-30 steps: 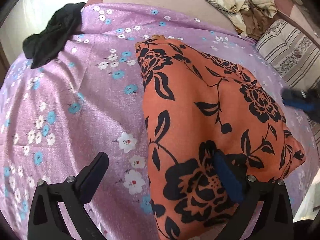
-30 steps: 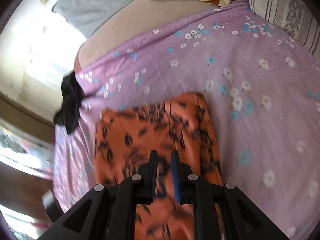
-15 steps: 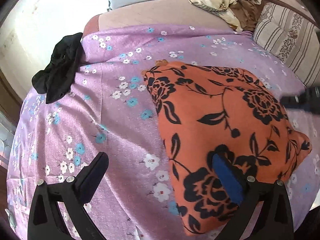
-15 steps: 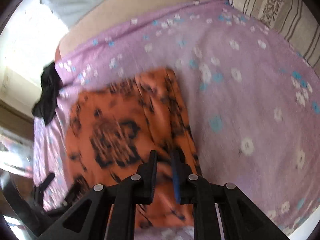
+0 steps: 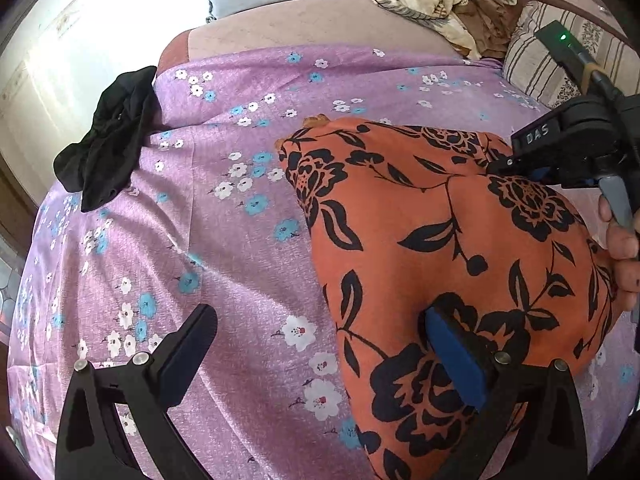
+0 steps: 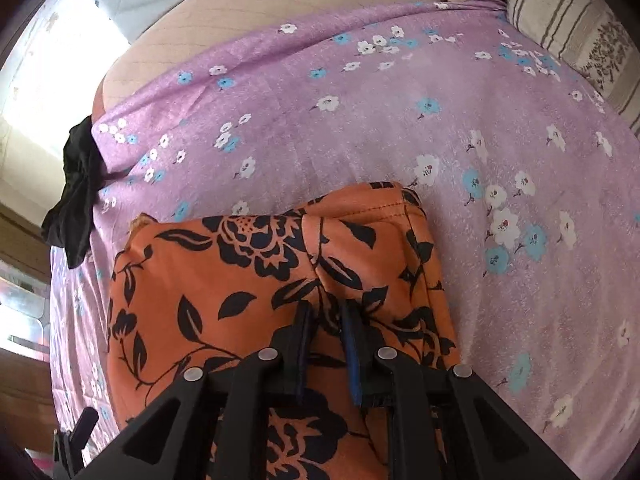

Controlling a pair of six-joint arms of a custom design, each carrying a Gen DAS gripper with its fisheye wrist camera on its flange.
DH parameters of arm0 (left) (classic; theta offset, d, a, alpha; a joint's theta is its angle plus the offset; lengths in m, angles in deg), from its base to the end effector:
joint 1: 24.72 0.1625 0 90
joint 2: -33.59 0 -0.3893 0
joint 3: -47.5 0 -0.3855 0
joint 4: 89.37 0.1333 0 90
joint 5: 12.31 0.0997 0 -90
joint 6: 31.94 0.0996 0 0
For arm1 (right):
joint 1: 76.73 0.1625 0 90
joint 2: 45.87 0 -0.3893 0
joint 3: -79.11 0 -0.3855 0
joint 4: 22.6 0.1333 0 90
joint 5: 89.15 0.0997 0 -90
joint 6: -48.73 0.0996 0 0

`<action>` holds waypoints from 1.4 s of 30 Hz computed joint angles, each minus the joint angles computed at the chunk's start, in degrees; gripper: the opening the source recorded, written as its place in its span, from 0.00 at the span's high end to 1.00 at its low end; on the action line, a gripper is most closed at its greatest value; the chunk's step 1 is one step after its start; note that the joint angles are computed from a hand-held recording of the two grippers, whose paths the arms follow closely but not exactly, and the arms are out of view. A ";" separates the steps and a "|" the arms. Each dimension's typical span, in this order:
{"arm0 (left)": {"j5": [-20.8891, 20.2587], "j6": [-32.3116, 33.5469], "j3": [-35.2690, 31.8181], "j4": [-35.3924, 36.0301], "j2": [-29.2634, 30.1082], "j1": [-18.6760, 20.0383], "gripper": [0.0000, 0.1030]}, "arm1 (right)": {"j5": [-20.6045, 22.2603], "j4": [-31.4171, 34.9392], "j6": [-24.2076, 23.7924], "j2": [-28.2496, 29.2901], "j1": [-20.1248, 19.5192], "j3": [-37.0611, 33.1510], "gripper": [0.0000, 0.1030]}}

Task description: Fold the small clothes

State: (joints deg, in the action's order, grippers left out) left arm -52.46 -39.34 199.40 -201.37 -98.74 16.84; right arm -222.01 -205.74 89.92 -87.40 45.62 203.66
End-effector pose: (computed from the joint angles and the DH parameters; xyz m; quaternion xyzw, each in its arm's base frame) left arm -0.0133 -0.2917 0.2612 0.3094 0.8523 -0.2143 0.3633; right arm 0.2958 -0.3445 -0.0164 -0.1036 -0.9220 0.2836 0.2424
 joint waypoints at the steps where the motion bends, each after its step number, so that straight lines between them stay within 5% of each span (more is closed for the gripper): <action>1: 0.16 -0.01 0.17 0.08 -0.27 -0.17 0.00 | 0.07 0.22 0.46 -0.36 0.19 0.16 0.82; 13: 0.59 -0.92 0.76 1.62 -2.19 -1.11 0.00 | 1.74 3.05 0.23 -2.77 7.59 0.24 0.82; 19: 0.85 -0.70 1.21 1.45 -2.53 -1.05 0.00 | 6.37 3.95 0.11 -0.26 4.15 0.03 0.82; 42: 0.27 -0.34 1.59 0.19 -2.74 -0.77 0.00 | 8.61 -0.87 -5.15 -0.28 2.98 1.58 0.82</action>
